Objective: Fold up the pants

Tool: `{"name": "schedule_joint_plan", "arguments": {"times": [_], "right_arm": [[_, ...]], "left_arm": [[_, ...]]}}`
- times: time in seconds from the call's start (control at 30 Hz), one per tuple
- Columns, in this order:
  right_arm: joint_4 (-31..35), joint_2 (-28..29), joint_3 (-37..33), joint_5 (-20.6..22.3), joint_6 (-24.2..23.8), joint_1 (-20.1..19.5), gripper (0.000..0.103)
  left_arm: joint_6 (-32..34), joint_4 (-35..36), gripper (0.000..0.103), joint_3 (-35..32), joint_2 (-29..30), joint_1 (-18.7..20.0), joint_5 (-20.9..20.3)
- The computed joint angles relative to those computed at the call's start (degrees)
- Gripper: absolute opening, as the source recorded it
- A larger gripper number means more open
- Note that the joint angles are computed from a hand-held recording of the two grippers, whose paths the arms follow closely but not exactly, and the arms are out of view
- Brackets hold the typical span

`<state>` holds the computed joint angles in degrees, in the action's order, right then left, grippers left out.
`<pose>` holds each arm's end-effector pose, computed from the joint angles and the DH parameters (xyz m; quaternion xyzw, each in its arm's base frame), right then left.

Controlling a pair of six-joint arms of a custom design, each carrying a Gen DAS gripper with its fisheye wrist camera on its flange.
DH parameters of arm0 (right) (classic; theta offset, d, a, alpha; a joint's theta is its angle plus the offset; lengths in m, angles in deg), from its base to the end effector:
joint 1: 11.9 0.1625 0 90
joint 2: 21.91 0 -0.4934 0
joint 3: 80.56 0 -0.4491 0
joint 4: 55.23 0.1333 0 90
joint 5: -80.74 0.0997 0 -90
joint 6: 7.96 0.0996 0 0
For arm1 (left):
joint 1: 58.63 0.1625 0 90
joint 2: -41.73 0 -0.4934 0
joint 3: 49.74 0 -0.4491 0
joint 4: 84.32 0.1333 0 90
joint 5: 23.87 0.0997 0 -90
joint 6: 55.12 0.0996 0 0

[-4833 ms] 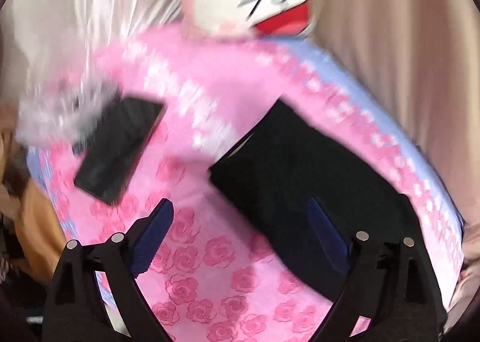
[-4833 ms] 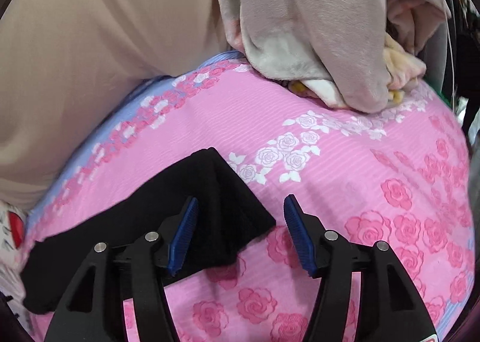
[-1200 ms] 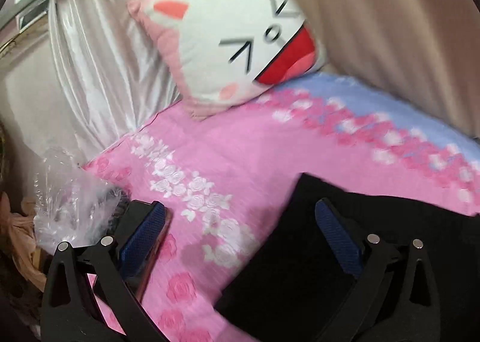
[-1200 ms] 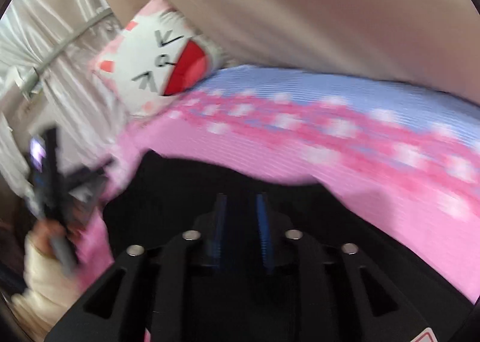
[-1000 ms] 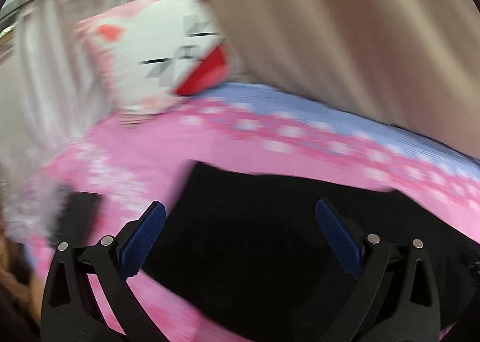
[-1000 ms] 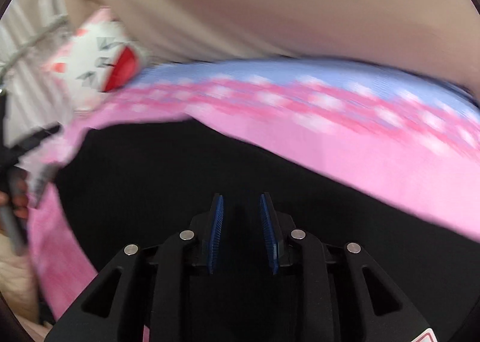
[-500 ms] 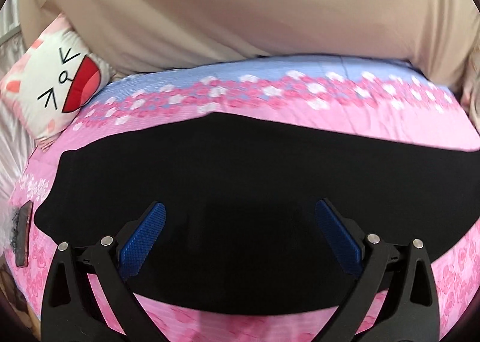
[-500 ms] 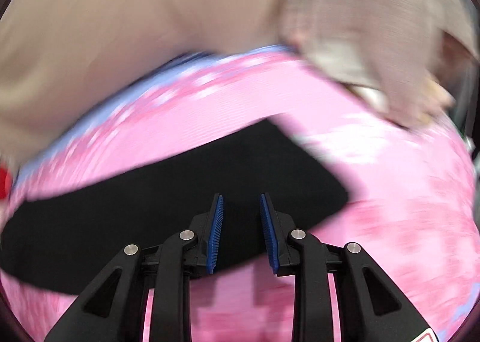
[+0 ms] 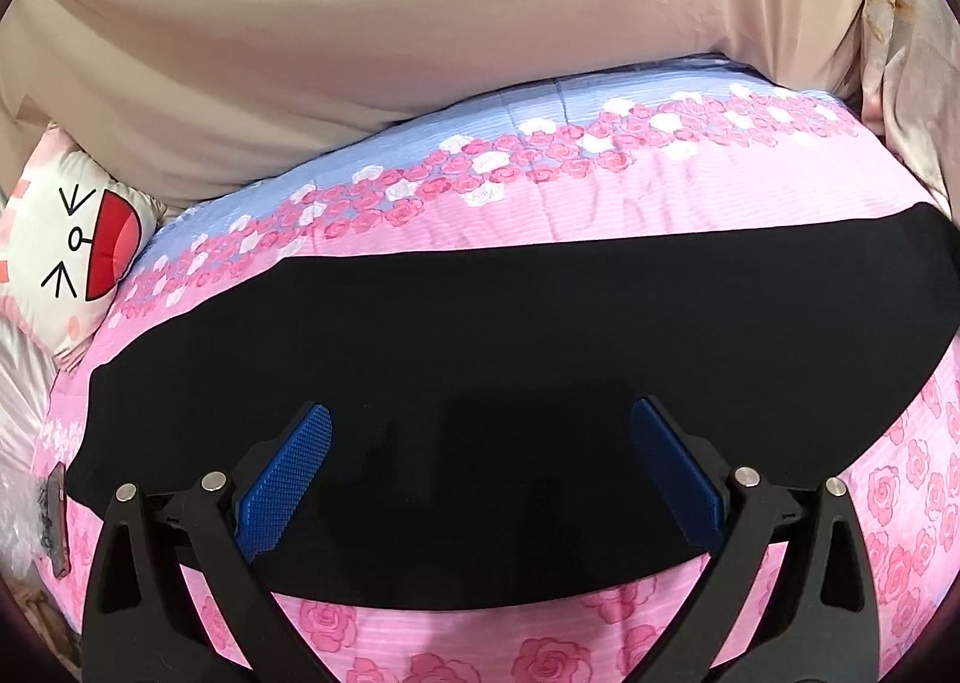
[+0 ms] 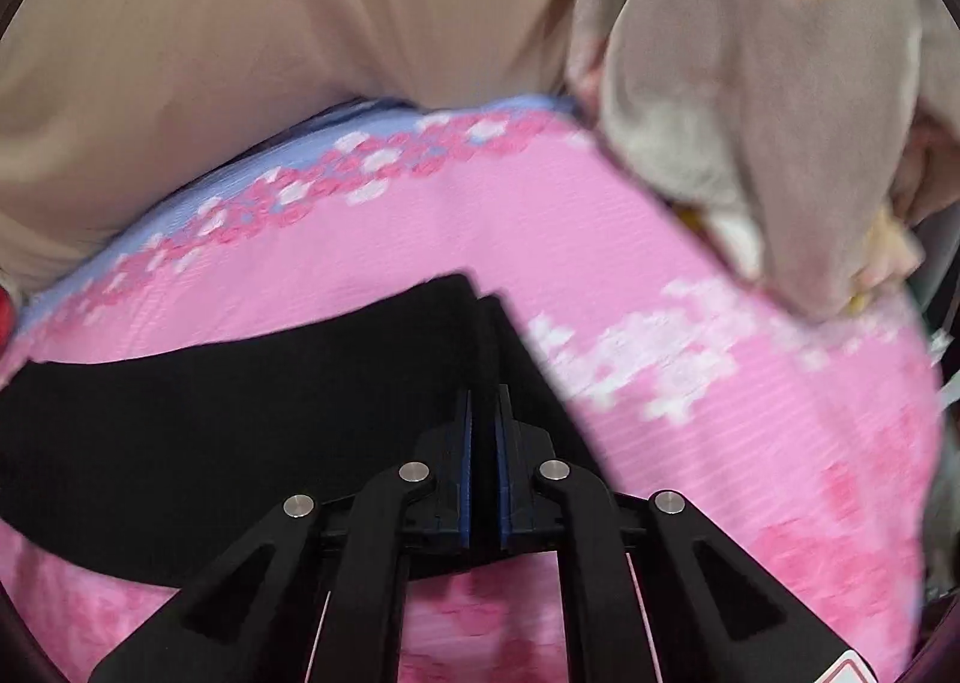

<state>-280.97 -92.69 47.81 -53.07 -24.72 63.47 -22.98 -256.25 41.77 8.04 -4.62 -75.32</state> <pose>-0.0625 -0.4942 0.3321 -0.2217 -0.7245 0.4847 0.4370 -0.2959 -0.7399 0.0257 0.4600 0.8033 -0.2079 0.3160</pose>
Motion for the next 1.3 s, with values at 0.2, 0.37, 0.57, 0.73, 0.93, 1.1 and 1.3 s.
{"name": "schedule_joint_plan", "arguments": {"times": [0.2,0.37,0.57,0.73,0.93,1.1,1.3], "right_arm": [[8.4,-5.3,2.4,9.4,8.3,-6.0,0.009],[3.8,-4.1,2.3,8.7,7.4,-1.7,0.013],[16.1,0.5,-6.4,7.1,4.6,-1.4,0.01],[13.7,-2.5,-5.2,10.2,16.3,-4.5,0.008],[1.7,-1.3,1.6,7.1,15.1,0.9,0.017],[-1.0,4.3,1.8,1.7,12.4,6.0,0.019],[1.2,9.8,-2.0,-0.9,9.2,8.1,0.034]], "left_arm": [[0.2,0.2,0.098,-0.9,1.5,0.4,1.8],[-0.7,1.4,0.098,-1.1,2.0,0.5,2.2],[-0.1,1.3,0.098,-0.8,2.6,0.2,2.0],[0.1,0.5,0.098,-0.7,2.3,-0.1,2.9],[-0.9,0.8,0.098,-1.4,1.9,0.1,1.7],[-2.0,2.5,0.098,-2.0,2.1,0.4,0.9],[-2.6,2.6,0.098,-1.0,1.1,0.4,-0.4]]}}
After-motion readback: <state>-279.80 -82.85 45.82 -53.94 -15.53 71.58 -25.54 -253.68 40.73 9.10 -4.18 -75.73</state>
